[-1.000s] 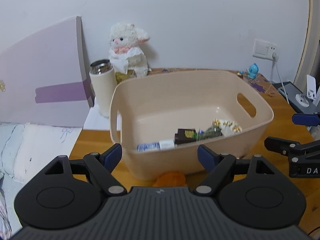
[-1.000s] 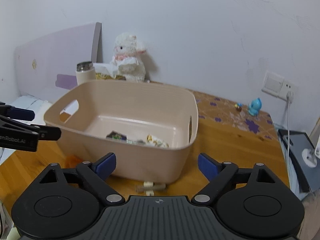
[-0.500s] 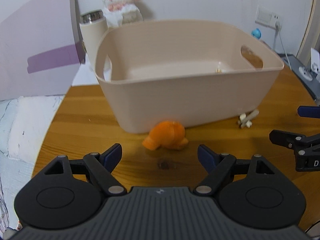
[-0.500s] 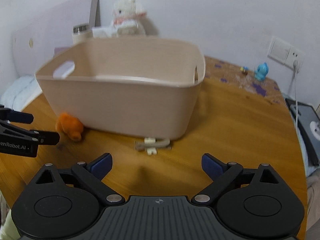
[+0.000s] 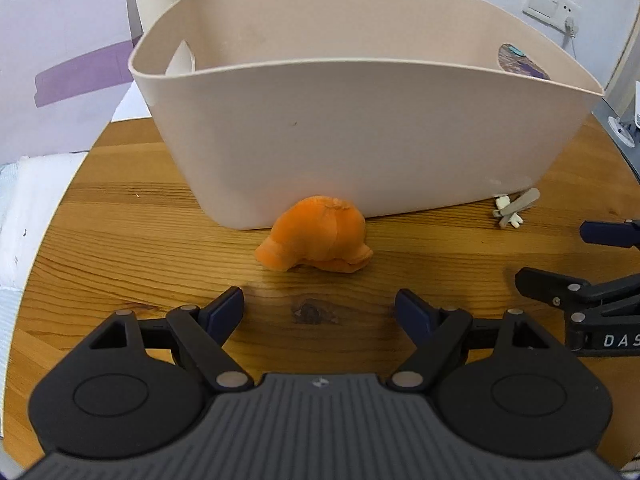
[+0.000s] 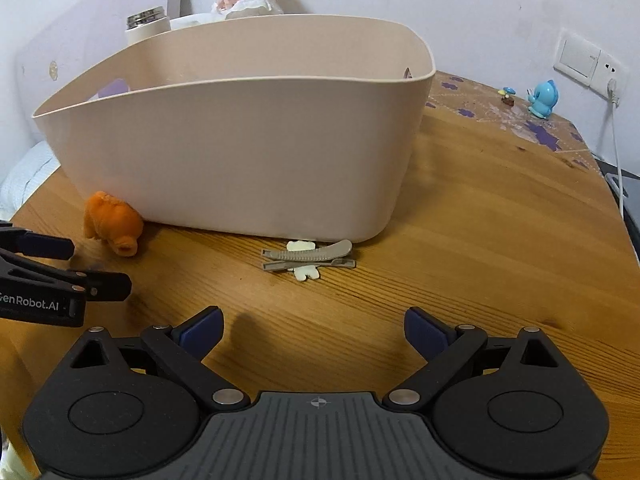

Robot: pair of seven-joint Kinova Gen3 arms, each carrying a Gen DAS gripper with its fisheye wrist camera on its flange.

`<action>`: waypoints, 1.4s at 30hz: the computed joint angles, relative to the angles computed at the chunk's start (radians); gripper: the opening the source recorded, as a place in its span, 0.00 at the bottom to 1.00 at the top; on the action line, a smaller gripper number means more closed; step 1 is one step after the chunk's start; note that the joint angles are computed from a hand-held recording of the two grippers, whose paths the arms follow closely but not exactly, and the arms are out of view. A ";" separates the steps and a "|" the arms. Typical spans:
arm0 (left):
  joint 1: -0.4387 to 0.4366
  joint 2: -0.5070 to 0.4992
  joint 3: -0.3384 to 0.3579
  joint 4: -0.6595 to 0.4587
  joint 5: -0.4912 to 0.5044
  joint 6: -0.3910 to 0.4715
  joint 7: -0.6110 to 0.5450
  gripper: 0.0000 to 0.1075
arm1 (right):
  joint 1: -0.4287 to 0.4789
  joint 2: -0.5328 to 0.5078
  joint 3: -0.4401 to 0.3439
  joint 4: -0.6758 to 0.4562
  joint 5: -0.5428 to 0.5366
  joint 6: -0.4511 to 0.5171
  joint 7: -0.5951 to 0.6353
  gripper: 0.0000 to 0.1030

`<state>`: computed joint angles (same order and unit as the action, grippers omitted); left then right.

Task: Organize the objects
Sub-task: 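Grasp the orange plush toy with the left gripper while the right grasps the hair clips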

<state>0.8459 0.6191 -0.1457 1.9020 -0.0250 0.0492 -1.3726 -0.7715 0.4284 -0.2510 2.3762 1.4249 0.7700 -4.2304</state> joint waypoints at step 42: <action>0.013 0.005 -0.025 0.078 0.156 -0.173 -0.127 0.11 | -0.103 0.115 -0.006 -0.056 -0.016 0.171 -0.149 0.53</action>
